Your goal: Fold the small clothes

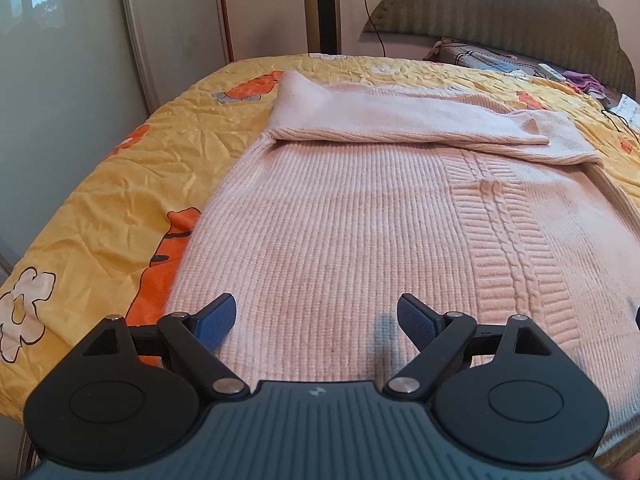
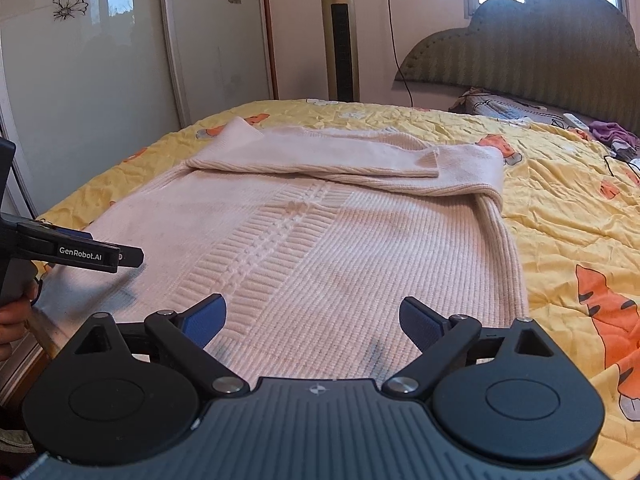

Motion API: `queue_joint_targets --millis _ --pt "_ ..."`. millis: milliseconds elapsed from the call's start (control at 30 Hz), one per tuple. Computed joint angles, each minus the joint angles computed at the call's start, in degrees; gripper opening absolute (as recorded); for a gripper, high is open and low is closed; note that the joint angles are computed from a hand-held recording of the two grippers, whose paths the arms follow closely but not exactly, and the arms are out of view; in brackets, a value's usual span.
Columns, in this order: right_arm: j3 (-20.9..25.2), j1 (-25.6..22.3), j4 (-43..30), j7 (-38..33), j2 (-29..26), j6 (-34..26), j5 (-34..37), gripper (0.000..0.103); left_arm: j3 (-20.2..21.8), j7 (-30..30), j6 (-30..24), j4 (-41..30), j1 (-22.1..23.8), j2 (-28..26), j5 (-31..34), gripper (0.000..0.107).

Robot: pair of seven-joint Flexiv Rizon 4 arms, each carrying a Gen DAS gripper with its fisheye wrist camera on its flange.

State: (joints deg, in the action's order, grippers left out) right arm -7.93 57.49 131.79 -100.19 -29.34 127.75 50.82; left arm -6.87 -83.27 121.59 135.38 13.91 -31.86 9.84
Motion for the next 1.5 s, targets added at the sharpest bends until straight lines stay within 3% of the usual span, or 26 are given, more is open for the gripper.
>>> queue_joint_targets --millis 233,467,800,1367,1500 --pt "3.8 -3.9 1.8 2.6 0.3 2.8 -1.9 0.094 -0.5 0.1 0.1 0.1 1.2 0.2 1.4 0.088" --pt "-2.0 2.6 0.1 -4.4 0.4 0.4 6.4 0.095 0.5 -0.2 1.5 1.0 1.4 0.6 1.6 0.088" --pt "5.0 -4.0 0.1 -2.4 1.1 2.5 5.1 0.095 0.9 -1.2 1.0 1.3 2.0 1.0 0.9 0.088" --pt "5.0 -1.6 -0.7 -4.4 1.1 2.1 3.7 0.093 3.2 0.3 0.8 1.8 -1.5 1.3 -2.3 0.088" --pt "6.2 -3.0 -0.5 -3.3 1.3 3.8 3.9 0.091 2.3 -0.1 0.3 2.0 0.0 1.4 -1.7 0.088"
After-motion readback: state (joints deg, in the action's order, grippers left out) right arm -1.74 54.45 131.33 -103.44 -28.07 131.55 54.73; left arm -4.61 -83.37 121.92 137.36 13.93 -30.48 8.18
